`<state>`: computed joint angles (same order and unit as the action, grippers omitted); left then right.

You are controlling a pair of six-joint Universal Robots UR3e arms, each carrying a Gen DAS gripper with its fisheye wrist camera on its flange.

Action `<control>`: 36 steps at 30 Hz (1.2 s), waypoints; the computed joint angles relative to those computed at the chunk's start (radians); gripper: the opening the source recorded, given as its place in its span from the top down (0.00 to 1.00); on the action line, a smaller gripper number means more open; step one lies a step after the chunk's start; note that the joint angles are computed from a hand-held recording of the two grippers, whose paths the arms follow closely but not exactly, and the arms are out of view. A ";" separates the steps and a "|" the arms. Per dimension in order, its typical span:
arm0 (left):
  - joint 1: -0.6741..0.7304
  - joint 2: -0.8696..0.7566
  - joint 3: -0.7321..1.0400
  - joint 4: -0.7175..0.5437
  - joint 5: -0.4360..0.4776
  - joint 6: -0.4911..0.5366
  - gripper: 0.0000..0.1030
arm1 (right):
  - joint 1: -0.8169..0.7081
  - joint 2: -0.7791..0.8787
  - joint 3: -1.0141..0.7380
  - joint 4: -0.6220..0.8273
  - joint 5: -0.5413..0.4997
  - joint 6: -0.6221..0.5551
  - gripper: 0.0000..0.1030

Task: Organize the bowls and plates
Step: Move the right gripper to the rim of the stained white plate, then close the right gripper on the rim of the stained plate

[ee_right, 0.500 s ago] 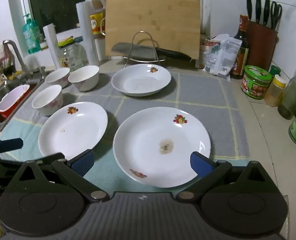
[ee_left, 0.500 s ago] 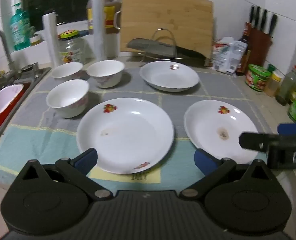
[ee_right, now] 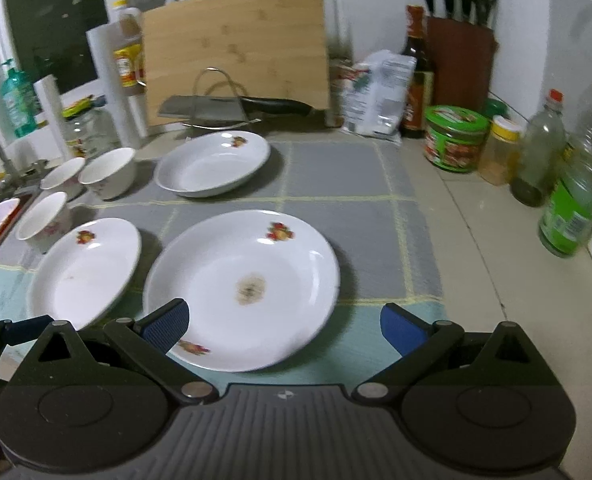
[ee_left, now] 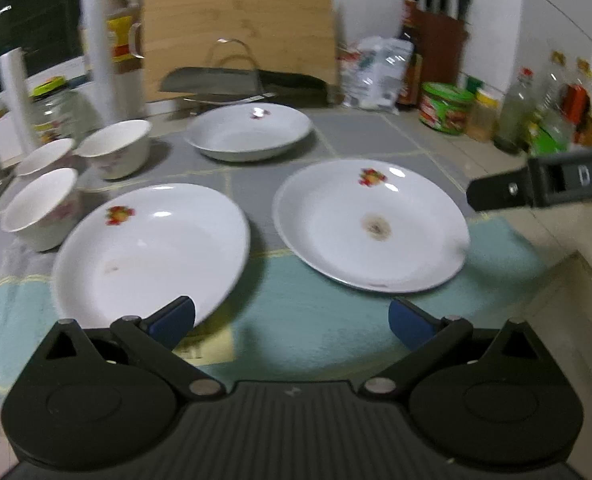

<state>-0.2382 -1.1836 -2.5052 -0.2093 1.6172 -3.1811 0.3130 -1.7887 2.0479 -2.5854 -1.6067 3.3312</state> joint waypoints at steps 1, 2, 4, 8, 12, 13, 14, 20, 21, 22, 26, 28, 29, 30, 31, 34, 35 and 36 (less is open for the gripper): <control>-0.005 -0.021 -0.003 0.026 -0.010 0.012 0.01 | -0.008 -0.007 -0.003 0.029 0.000 -0.001 0.00; -0.014 -0.049 -0.002 0.053 -0.014 0.020 0.01 | -0.013 -0.012 0.000 0.045 -0.003 0.000 0.00; -0.013 -0.095 0.003 0.079 -0.047 0.043 0.01 | -0.029 -0.014 0.009 0.063 0.004 0.003 0.00; 0.007 -0.185 0.017 0.121 -0.119 0.101 0.01 | -0.046 -0.019 0.032 0.059 -0.027 0.004 0.00; 0.041 -0.261 0.041 0.135 -0.195 0.170 0.01 | -0.052 0.008 0.039 0.057 -0.043 0.030 0.00; 0.048 -0.279 0.045 0.143 -0.208 0.184 0.01 | -0.053 0.019 0.045 0.041 -0.041 0.029 0.00; 0.050 -0.300 0.048 0.159 -0.212 0.195 0.01 | -0.050 0.036 0.042 0.032 -0.044 0.032 0.00; 0.068 -0.409 0.079 0.230 -0.244 0.265 0.01 | -0.022 0.103 -0.013 0.056 -0.088 0.059 0.00; 0.070 -0.419 0.085 0.235 -0.250 0.276 0.01 | -0.015 0.114 -0.024 0.057 -0.097 0.060 0.00; 0.076 -0.430 0.085 0.249 -0.260 0.285 0.01 | -0.010 0.125 -0.033 0.058 -0.103 0.062 0.00; 0.086 -0.481 0.085 0.321 -0.286 0.307 0.01 | -0.022 0.151 -0.055 0.059 -0.075 0.049 0.00; 0.089 -0.493 0.078 0.352 -0.293 0.309 0.00 | -0.048 0.162 -0.064 0.062 -0.028 0.012 0.00; 0.088 -0.505 0.080 0.366 -0.295 0.308 0.00 | -0.059 0.177 -0.066 0.052 -0.005 -0.001 0.00; 0.088 -0.514 0.081 0.379 -0.294 0.305 0.00 | -0.076 0.188 -0.072 0.054 0.021 -0.026 0.00; 0.087 -0.523 0.082 0.393 -0.292 0.300 0.00 | -0.096 0.204 -0.075 0.045 0.054 -0.051 0.00; 0.073 -0.545 0.087 0.424 -0.274 0.279 0.00 | -0.159 0.271 -0.114 0.046 0.159 -0.128 0.00; 0.069 -0.552 0.089 0.433 -0.268 0.274 0.00 | -0.172 0.291 -0.119 0.036 0.187 -0.156 0.00; 0.067 -0.557 0.092 0.436 -0.264 0.270 0.00 | -0.187 0.320 -0.141 0.043 0.211 -0.192 0.00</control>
